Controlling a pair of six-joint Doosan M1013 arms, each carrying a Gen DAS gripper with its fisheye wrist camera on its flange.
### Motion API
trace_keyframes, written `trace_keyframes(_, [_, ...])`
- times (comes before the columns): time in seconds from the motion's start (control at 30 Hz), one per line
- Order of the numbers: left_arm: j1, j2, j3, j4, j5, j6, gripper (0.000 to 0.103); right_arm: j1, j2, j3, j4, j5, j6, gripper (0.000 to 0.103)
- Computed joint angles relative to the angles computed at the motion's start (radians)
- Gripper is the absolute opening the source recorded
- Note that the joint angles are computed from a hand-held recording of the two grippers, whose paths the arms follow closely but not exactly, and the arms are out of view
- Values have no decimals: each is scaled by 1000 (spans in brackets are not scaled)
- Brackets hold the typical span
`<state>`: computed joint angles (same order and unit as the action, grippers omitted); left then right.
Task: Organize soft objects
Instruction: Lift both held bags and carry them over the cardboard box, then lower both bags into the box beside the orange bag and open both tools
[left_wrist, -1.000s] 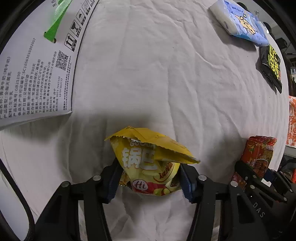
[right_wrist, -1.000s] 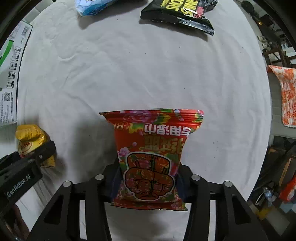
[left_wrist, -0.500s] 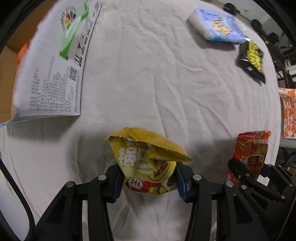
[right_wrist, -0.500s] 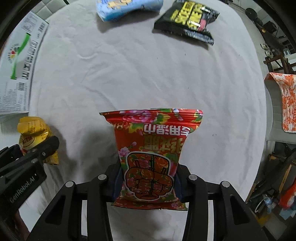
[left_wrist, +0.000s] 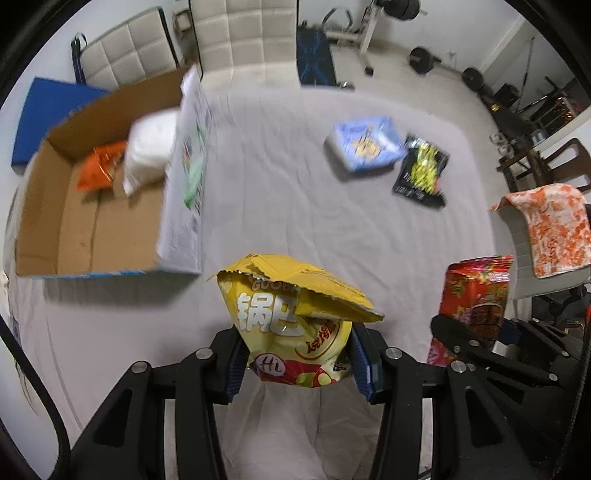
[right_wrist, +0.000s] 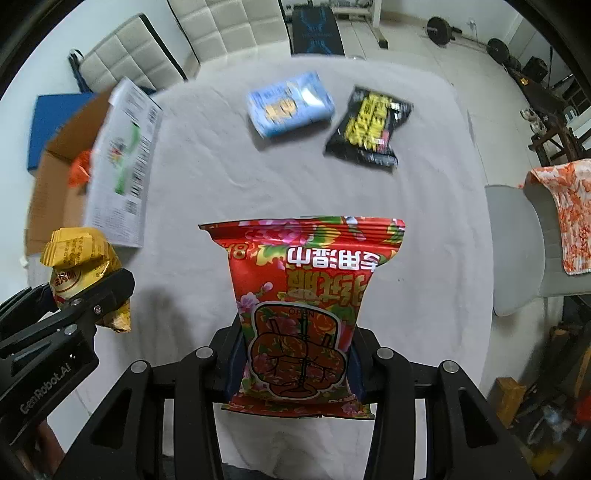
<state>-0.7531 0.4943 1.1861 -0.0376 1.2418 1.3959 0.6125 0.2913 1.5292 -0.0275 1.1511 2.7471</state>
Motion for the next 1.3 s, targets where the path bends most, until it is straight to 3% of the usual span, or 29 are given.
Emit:
trace_keyframes(0.2, [35, -31, -11, -46, -34, 37, 45, 23, 4, -70, -44, 3, 33, 47])
trace_keyframes(0.43, [103, -58, -43, -60, -50, 100, 45, 48, 69, -237, -91, 46, 41, 46])
trace_keyframes(0.8, [253, 6, -171, 50, -35, 151, 45, 56, 290, -594, -77, 135, -46, 47])
trace_keyframes(1.03, [303, 49, -223, 85, -38, 163, 45, 49, 434, -807, -49, 223, -80, 47])
trace_keyframes(1.3, [338, 115, -277, 52, 13, 192, 45, 29, 533, -916, 1, 271, -85, 47])
